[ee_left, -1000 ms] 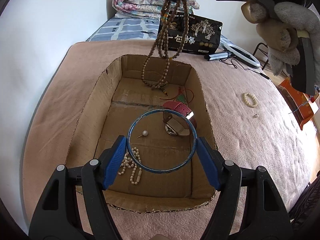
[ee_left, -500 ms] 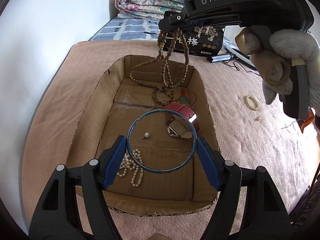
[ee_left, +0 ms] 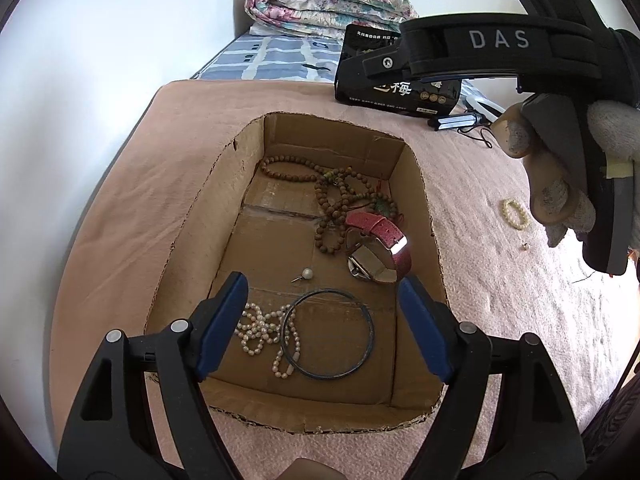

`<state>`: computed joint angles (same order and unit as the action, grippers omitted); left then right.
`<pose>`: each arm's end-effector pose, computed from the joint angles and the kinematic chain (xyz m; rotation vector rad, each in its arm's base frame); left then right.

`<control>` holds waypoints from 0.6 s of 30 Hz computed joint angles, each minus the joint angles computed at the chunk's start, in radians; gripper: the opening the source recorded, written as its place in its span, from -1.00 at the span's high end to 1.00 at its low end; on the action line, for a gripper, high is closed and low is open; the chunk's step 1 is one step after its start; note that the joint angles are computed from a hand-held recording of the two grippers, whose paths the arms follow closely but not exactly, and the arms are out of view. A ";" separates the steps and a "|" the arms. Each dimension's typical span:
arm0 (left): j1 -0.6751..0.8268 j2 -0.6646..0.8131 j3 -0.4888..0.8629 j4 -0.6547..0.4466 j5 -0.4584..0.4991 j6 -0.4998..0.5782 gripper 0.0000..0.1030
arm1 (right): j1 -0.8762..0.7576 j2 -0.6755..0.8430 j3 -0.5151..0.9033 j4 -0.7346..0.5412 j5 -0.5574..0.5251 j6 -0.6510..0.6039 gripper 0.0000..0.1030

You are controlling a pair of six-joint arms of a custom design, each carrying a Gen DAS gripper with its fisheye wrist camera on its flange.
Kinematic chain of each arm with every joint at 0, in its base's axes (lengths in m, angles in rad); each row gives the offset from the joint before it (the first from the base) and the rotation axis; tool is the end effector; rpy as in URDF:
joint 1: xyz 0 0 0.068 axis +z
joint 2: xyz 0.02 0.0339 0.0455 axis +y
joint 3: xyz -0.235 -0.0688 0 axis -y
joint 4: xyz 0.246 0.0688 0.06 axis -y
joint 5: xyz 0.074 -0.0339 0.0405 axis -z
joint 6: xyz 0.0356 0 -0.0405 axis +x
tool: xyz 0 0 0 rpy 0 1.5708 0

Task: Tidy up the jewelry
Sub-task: 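Open the left tool dropping the bangle while the right tool releases the mala into the box, then move the left tool to the pearl earring while the right tool approaches the pale bead bracelet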

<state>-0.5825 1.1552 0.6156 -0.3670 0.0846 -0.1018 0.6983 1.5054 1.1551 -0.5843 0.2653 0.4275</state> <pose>0.1942 -0.1315 0.1674 0.6344 2.4344 -0.3913 0.2516 0.1990 0.2328 -0.2253 2.4555 0.1549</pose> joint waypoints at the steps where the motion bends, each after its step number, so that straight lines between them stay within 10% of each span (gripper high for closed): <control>1: -0.002 -0.002 0.000 0.000 -0.004 0.001 -0.56 | 0.004 -0.004 -0.002 -0.006 0.010 0.005 -0.86; 18: -0.076 -0.084 0.017 -0.013 -0.059 -0.029 -0.56 | -0.007 -0.254 -0.122 -0.121 0.090 0.090 -0.99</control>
<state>-0.6588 1.0713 0.6324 -0.3796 0.0256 -0.1309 0.6913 1.2510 1.0329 -0.7058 0.3551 0.5175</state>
